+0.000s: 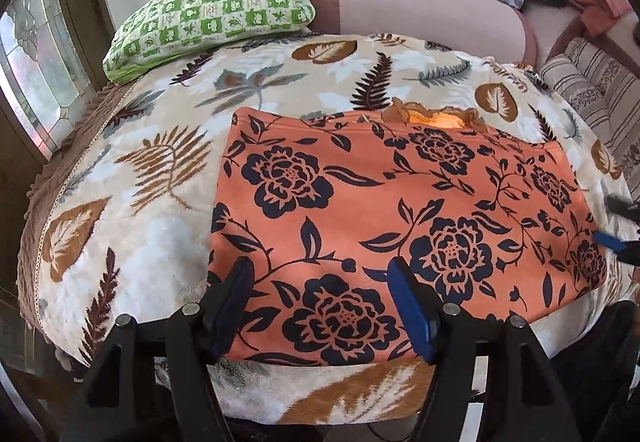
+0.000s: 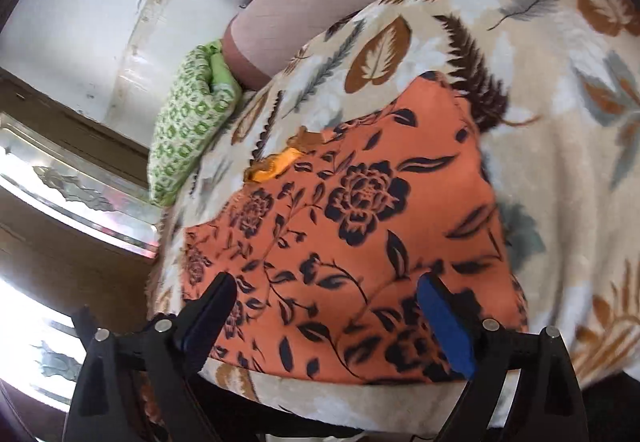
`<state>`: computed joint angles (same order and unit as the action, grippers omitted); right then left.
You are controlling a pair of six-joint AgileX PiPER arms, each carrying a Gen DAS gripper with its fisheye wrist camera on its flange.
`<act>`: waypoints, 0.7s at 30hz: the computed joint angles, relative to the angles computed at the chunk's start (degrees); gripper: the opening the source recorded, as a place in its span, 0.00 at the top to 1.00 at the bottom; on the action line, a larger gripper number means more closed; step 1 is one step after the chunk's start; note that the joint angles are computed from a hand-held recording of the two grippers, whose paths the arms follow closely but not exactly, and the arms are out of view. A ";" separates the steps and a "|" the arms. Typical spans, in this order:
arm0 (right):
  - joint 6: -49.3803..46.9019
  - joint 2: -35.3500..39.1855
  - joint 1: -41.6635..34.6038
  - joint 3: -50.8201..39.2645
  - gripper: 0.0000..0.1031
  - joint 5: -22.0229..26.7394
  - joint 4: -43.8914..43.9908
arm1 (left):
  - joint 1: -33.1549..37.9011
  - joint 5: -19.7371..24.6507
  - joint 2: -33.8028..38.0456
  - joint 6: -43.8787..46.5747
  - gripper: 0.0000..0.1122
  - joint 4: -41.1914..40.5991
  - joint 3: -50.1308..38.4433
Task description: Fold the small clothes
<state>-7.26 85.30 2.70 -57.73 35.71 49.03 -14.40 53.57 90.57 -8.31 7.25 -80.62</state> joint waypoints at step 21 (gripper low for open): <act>10.14 24.17 -7.49 -37.04 0.00 10.04 -13.57 | -1.00 2.81 4.91 -3.59 0.37 3.88 -4.31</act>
<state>2.88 109.47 -4.79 -94.77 45.75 35.46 -15.40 56.38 95.48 -11.89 11.13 -84.94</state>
